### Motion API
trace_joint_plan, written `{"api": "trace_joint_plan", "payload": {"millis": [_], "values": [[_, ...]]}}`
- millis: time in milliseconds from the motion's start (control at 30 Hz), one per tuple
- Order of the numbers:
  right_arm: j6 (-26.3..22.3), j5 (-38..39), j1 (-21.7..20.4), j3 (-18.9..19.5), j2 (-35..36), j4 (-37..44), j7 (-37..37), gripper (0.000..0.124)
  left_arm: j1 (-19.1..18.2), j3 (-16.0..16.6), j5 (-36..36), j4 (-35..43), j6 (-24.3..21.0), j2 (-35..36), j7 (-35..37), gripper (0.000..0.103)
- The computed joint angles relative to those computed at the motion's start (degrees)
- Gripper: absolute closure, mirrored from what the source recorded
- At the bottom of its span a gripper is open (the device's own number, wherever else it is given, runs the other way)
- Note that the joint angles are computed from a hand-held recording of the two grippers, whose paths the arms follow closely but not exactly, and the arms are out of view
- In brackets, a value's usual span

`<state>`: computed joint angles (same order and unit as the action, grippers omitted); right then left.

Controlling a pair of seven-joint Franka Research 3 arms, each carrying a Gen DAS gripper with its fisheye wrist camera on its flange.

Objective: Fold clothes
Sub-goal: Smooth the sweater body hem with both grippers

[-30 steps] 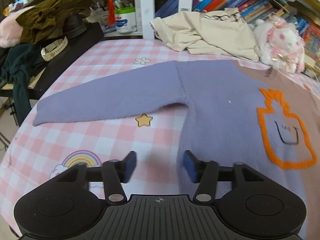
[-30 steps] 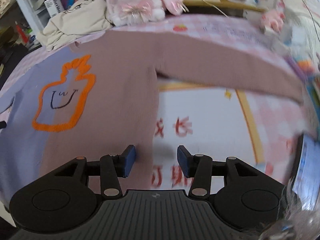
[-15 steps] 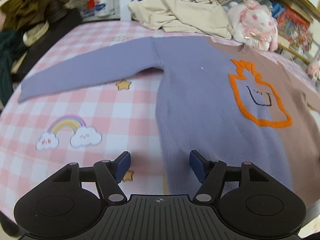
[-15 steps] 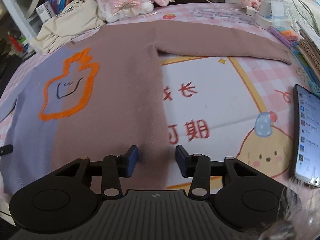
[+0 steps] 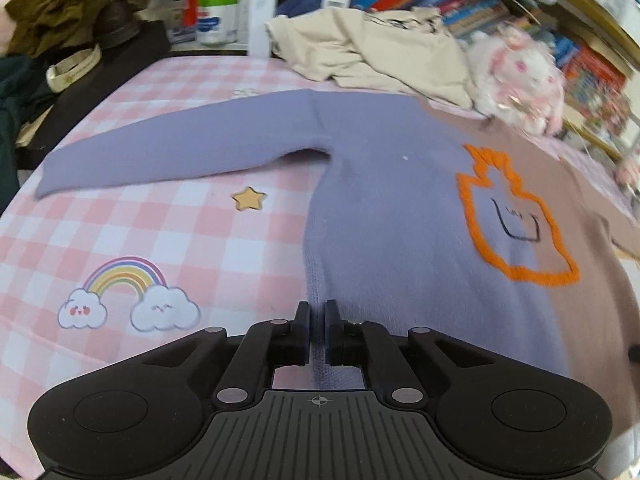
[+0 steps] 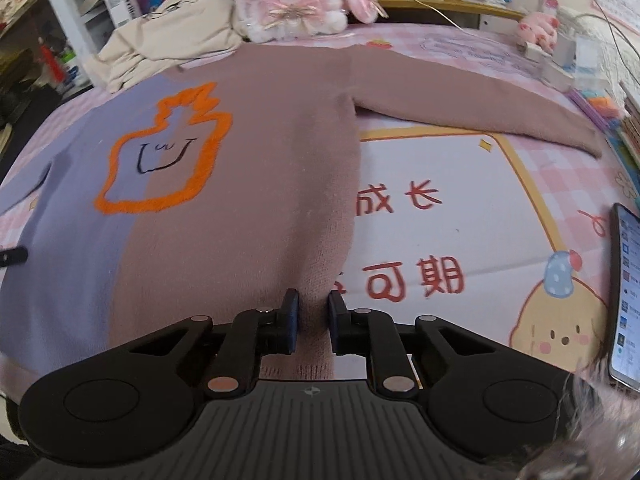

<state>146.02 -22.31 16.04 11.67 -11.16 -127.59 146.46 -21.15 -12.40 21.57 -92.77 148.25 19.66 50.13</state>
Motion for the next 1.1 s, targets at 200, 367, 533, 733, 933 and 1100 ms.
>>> {"api": "trace_joint_plan", "payload": {"millis": [200, 367, 533, 733, 933, 1100], "values": [[-0.5, -0.6, -0.3, 0.1, -1.0, -0.9, 1.6, 0.109, 1.3, -1.7, -3.3, -3.6, 1.0, -2.6, 5.6, 0.098], [-2.3, -2.1, -0.2, 0.5, 0.5, 1.2, 0.9, 0.109, 1.3, -1.2, -3.4, -4.1, 3.0, -2.4, 4.6, 0.097], [-2.5, -2.9, 0.3, 0.0, 1.1, 1.8, 1.9, 0.109, 1.3, -1.2, -4.0, -3.4, 2.2, -2.1, 4.5, 0.097], [-3.5, -3.8, 0.3, 0.3, 0.6, 1.4, 4.6, 0.075, 0.7, -1.1, -3.4, -2.7, 0.7, -2.1, 3.9, 0.076], [-6.2, -7.6, 0.7, 0.8, 1.4, 3.1, 6.9, 0.052, -1.0, 0.3, 2.3, -4.2, 3.3, -3.5, -0.4, 0.026], [-2.7, -10.9, 1.8, 0.5, 2.4, 3.9, 4.4, 0.034, -0.4, -0.5, 3.3, -7.5, 5.0, -6.1, 1.1, 0.014]]}}
